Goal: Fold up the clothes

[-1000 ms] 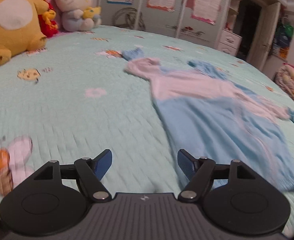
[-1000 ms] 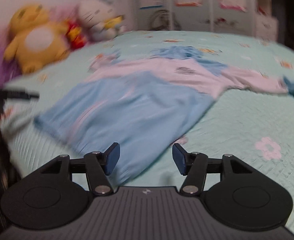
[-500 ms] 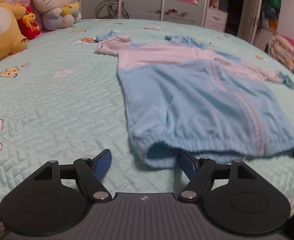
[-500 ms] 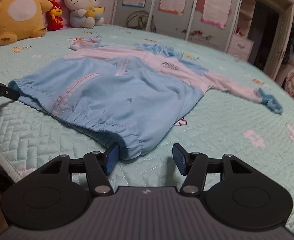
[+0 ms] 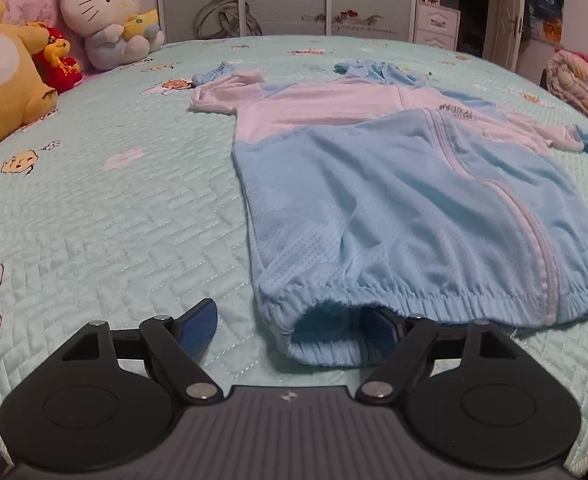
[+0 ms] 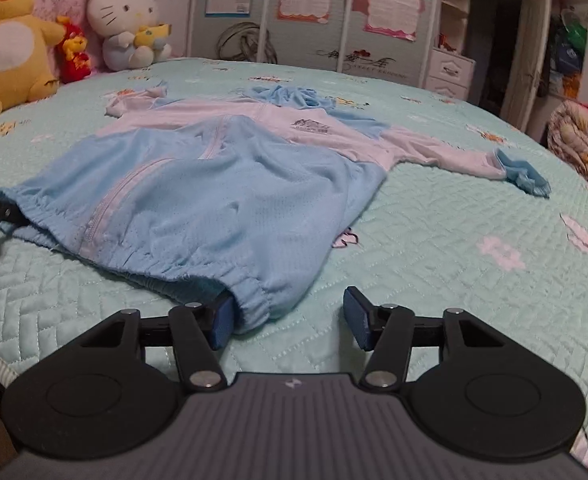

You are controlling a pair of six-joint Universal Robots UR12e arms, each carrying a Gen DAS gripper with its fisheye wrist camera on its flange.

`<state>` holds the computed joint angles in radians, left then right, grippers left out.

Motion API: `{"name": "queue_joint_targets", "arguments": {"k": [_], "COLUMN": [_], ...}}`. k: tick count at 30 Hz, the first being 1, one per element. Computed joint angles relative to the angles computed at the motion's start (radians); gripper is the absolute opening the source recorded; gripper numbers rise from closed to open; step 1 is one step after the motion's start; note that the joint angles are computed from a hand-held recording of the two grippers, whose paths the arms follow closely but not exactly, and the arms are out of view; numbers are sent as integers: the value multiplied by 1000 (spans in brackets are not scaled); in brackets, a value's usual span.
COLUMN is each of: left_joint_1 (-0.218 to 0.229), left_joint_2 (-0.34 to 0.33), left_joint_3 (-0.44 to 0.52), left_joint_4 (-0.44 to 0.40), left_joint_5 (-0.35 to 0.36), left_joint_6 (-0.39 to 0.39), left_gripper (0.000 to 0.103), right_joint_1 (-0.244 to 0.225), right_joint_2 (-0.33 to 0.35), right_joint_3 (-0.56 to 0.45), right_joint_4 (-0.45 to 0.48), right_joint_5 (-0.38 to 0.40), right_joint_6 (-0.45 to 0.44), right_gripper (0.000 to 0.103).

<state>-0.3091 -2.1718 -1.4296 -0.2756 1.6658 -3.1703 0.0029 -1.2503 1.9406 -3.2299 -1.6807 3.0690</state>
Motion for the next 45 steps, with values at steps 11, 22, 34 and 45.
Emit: {"name": "queue_joint_targets", "arguments": {"k": [11,22,34,45], "left_joint_1": [1,-4,8,50], "left_joint_2": [19,38,44,115], "left_joint_3": [3,-9,-22,-78], "left_joint_4": [6,-22,-74,-179], "left_joint_5": [6,56,75,-64], "left_joint_6": [146,198,193,88], "left_gripper": [6,9,59,65], "right_joint_1": [8,19,-53,-142], "right_joint_2": [-13,-49,-84,-133], "right_joint_3": [-23,-24,-3,1], "right_joint_4": [81,91,203,336], "right_joint_5": [-16,-20,194,442], "right_joint_6": [-242,-387,-340,-158], "right_gripper": [2,2,41,58]}}
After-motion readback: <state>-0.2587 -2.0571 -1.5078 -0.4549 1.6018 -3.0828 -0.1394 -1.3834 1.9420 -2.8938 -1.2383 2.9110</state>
